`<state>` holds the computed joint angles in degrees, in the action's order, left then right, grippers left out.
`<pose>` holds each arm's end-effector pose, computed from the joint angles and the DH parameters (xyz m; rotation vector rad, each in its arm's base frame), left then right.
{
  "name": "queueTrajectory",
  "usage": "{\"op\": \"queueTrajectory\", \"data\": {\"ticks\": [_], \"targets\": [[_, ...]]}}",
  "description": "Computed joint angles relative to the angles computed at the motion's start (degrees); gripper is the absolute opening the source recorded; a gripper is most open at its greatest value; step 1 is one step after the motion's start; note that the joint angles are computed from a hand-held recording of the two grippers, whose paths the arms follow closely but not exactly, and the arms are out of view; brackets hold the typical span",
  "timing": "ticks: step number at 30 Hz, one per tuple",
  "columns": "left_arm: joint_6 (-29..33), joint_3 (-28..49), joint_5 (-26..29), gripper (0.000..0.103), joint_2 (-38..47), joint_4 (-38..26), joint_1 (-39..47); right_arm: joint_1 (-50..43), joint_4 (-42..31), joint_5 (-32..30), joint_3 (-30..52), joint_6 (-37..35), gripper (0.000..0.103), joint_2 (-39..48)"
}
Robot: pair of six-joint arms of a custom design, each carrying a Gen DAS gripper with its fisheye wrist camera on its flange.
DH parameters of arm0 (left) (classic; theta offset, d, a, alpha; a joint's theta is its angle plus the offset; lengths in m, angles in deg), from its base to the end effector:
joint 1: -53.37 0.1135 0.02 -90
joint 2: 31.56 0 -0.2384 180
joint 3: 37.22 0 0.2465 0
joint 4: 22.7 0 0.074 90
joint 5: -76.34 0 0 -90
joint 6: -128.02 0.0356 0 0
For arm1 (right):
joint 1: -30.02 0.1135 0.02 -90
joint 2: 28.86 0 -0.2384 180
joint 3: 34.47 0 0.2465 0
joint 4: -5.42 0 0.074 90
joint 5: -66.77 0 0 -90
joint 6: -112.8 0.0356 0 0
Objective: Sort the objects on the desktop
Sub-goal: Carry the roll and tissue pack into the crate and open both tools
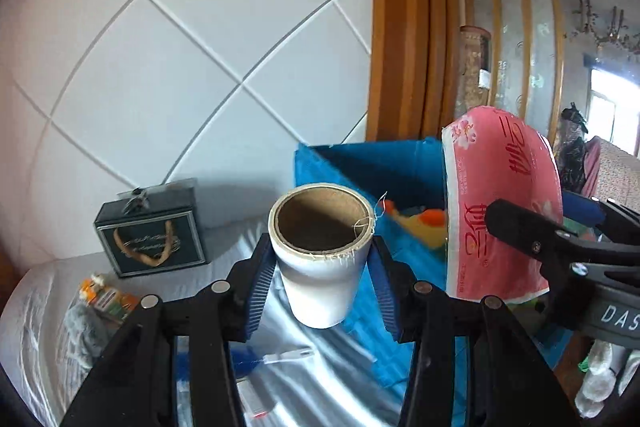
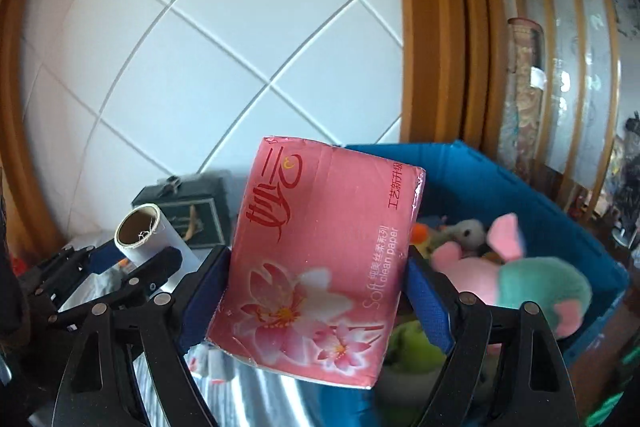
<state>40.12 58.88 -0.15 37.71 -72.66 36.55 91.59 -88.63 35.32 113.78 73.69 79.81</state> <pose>0.2421 -0.0819 0.4051 0.4778 1.9260 -0.3997 0.1886 0.2846 0.4211 0.1697 2.0033 -0.0896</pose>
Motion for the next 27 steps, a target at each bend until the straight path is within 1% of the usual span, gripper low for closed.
{"op": "queueTrajectory", "data": {"ticks": [1, 5, 7, 10, 11, 12, 14, 15, 16, 17, 18, 19, 22, 23, 24, 26, 27], "targets": [[-1.50, 2.68, -3.48, 0.046, 1.85, 0.11, -4.65, -1.06, 0.74, 1.05, -4.41, -1.09, 0.085, -4.68], [-5.08, 12.09, -13.69, 0.046, 9.85, -0.19, -18.58, -6.19, 2.04, 2.49, -16.73, -4.92, 0.085, -18.77], [-6.40, 18.16, -18.33, 0.046, 15.19, -2.44, -23.97, -10.05, 2.64, 1.70, -21.05, -8.15, 0.085, -24.28], [-7.36, 28.12, -23.68, 0.046, 24.14, -8.28, -28.73, -18.69, 5.24, -2.69, -26.80, -15.01, 0.085, -31.06], [-7.60, 31.43, -25.20, 0.046, 27.11, -10.71, -29.80, -21.62, 5.90, -4.42, -28.70, -17.13, 0.085, -32.64], [-7.72, 37.01, -26.10, 0.046, 31.11, -15.50, -30.41, -24.68, 6.56, -5.85, -30.60, -18.92, 0.085, -33.69], [-9.33, 43.25, -24.50, 0.046, 35.12, -20.56, -30.05, -30.01, 7.50, -8.88, -35.12, -21.76, 0.085, -35.71], [-10.13, 45.70, -24.40, 0.046, 36.62, -22.34, -30.17, -32.85, 9.00, -11.24, -38.18, -23.17, 0.085, -37.02], [-10.24, 49.74, -25.42, 0.046, 39.36, -25.46, -30.52, -35.20, 9.84, -13.59, -40.02, -24.05, 0.085, -37.44], [-10.89, 50.90, -26.61, 0.046, 40.04, -27.66, -31.40, -37.85, 10.41, -16.30, -41.68, -25.04, 0.085, -37.68], [-10.96, 50.94, -26.36, 0.046, 40.30, -28.52, -31.23, -40.09, 11.38, -18.68, -43.85, -26.01, 0.085, -38.50], [-11.46, 53.86, -26.45, 0.046, 42.26, -30.66, -31.82, -41.75, 11.82, -20.64, -45.03, -26.92, 0.085, -38.86], [-11.75, 53.81, -27.64, 0.046, 42.10, -32.09, -32.72, -44.16, 12.01, -24.66, -47.79, -27.49, 0.085, -39.20], [-11.57, 53.58, -28.53, 0.049, 41.86, -31.99, -33.12, -46.01, 12.96, -26.68, -49.05, -28.58, 0.085, -40.04], [-11.42, 53.21, -29.20, 0.052, 41.61, -31.72, -33.31, -47.05, 12.90, -28.23, -49.44, -28.99, 0.085, -40.32], [-11.40, 50.98, -30.68, 0.072, 40.39, -30.33, -33.85, -49.24, 12.48, -30.13, -49.09, -29.84, 0.086, -40.22], [-11.33, 49.39, -31.32, 0.075, 39.45, -29.37, -34.07, -49.43, 12.15, -30.20, -49.04, -29.77, 0.086, -40.14]]}}
